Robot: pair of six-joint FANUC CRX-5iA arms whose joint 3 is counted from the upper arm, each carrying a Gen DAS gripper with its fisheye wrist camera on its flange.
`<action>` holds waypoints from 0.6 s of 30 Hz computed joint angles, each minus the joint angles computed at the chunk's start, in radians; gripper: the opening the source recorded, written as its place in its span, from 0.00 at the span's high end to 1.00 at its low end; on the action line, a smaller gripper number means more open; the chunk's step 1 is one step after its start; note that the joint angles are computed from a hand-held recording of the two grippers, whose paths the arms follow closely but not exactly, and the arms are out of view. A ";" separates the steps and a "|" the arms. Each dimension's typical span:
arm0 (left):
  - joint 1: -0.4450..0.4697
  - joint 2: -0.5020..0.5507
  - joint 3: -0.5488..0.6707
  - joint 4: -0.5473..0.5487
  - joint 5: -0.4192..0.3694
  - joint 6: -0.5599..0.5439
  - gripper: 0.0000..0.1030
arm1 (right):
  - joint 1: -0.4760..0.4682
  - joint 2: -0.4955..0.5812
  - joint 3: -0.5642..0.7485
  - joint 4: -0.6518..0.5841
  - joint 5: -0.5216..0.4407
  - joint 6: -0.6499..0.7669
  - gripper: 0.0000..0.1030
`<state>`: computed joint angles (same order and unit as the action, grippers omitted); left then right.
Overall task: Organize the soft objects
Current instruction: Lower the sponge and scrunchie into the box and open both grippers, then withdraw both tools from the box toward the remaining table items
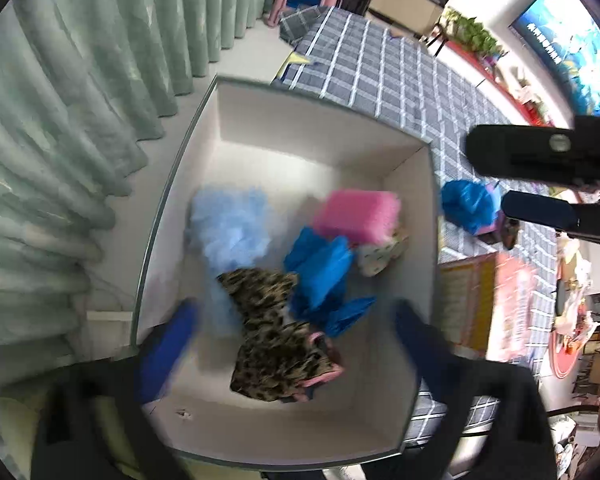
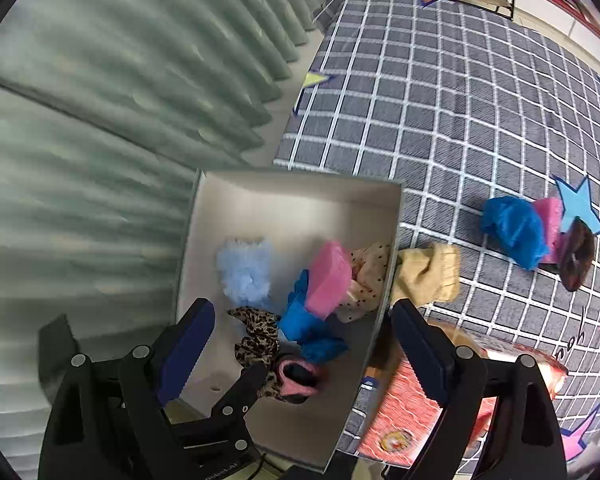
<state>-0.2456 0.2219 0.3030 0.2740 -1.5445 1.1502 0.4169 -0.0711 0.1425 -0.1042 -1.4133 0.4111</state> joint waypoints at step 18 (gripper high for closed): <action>-0.066 0.024 0.062 0.083 -0.061 0.085 0.00 | -0.165 -0.064 -0.145 0.016 -0.212 0.124 0.00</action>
<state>-0.3115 0.2454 0.3652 0.3567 -1.6056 1.2355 0.2519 -0.1347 -0.0027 -0.0882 -1.6250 0.5353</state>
